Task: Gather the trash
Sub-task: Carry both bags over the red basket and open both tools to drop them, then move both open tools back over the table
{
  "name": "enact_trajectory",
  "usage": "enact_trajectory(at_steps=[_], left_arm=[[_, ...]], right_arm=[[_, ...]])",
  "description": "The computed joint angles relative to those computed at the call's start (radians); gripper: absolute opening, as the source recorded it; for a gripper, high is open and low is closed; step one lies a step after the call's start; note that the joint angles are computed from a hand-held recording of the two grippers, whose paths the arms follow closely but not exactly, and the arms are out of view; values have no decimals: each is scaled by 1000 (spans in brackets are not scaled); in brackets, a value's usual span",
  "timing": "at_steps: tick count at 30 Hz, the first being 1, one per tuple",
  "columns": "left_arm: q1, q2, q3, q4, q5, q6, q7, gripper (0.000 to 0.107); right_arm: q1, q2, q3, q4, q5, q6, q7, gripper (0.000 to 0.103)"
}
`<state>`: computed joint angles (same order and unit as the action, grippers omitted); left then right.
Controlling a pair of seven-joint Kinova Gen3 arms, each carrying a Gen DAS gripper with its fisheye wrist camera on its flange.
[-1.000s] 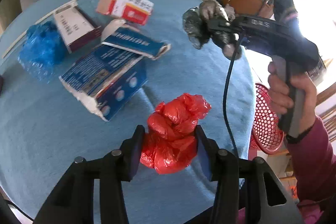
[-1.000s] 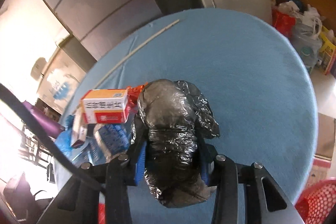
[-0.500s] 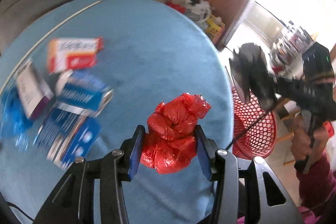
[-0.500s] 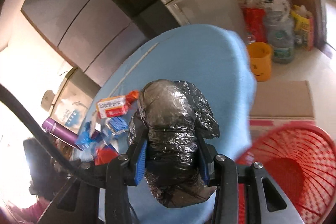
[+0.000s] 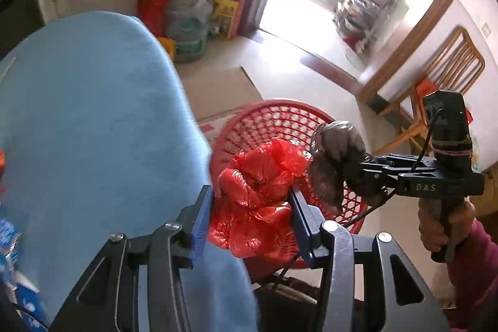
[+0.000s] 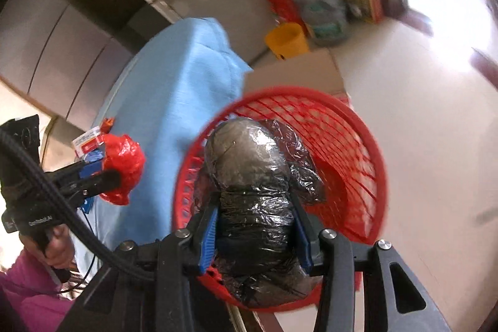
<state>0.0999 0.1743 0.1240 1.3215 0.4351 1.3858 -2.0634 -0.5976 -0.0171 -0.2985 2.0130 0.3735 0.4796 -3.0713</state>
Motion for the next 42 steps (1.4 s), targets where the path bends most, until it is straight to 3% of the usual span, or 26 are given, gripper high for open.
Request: enact_trajectory(at_steps=[3,5,9,11,13,19,22,26,31,33,35,38,42], left_arm=[[56,23,-5,-9,-39,-10,28,52],[54,20,18,-10,-64,-17,37,53],[34,-12,5,24,-59,-37,7,54],[25,-24,-3,42,-55,-62,2,55],[0,-44,-19,51,-41,-62,-1,58],[-64,-142,-69,116,-45,-75,-38,60],[-110,-194,-116,159,-32,-68,-62,60],[-191,-247,-196,196,-7,-51,-74,60],[-297,-287,-290,207,15,-42,-96,61],[-336,-304,-318,214,0,-70,-110,73],[-363,-319,-329,227,-31,-124,-102,75],[-410,-298,-372,214,-27,-135,-84,75],[-500,-246,-425,190,86,-71,-59,75]], right_arm=[[39,-42,-10,75,8,-102,-52,53],[122,-59,-91,88,72,-113,-133,57],[281,-64,-276,56,230,5,-296,59],[326,-70,-324,45,273,63,-377,59],[306,-55,-298,45,316,82,-459,59],[70,35,-26,55,390,54,-671,59],[-1,71,13,5,367,109,-623,61],[20,99,-36,-57,288,145,-518,61],[-195,146,131,-170,290,348,-477,61],[-288,155,201,-227,330,429,-452,61],[-364,181,242,-317,377,511,-405,61],[-352,235,194,-452,420,536,-324,61],[-224,339,13,-629,437,406,-177,62]])
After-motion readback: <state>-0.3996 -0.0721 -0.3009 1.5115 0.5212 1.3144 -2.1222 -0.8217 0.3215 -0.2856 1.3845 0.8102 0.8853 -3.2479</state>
